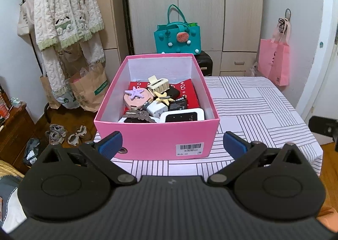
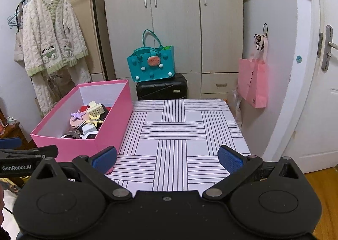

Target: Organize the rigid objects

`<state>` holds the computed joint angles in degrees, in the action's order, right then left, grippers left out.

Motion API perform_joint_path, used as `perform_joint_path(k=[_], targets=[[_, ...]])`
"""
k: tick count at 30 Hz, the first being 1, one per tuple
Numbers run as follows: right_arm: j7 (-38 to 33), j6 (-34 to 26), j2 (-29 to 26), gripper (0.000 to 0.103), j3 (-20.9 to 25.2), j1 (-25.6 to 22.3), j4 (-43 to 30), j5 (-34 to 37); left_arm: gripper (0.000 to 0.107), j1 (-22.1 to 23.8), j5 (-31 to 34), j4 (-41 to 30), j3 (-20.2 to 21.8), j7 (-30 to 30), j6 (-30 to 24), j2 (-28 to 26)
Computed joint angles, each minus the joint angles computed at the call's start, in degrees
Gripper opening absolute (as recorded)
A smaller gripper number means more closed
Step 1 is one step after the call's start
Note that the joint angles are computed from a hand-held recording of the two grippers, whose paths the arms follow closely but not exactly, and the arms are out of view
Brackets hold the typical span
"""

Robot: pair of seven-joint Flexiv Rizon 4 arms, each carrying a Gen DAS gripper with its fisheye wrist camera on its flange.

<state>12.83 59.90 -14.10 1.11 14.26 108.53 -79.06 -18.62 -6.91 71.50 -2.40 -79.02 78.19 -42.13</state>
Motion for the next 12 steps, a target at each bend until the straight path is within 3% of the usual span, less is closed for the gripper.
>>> perform_joint_path(k=[12], targets=[[0.3,0.2,-0.1,0.103,0.0,-0.1,0.2,0.2,0.103,-0.4,1.2,0.4,1.2,-1.6,0.9,0.4]])
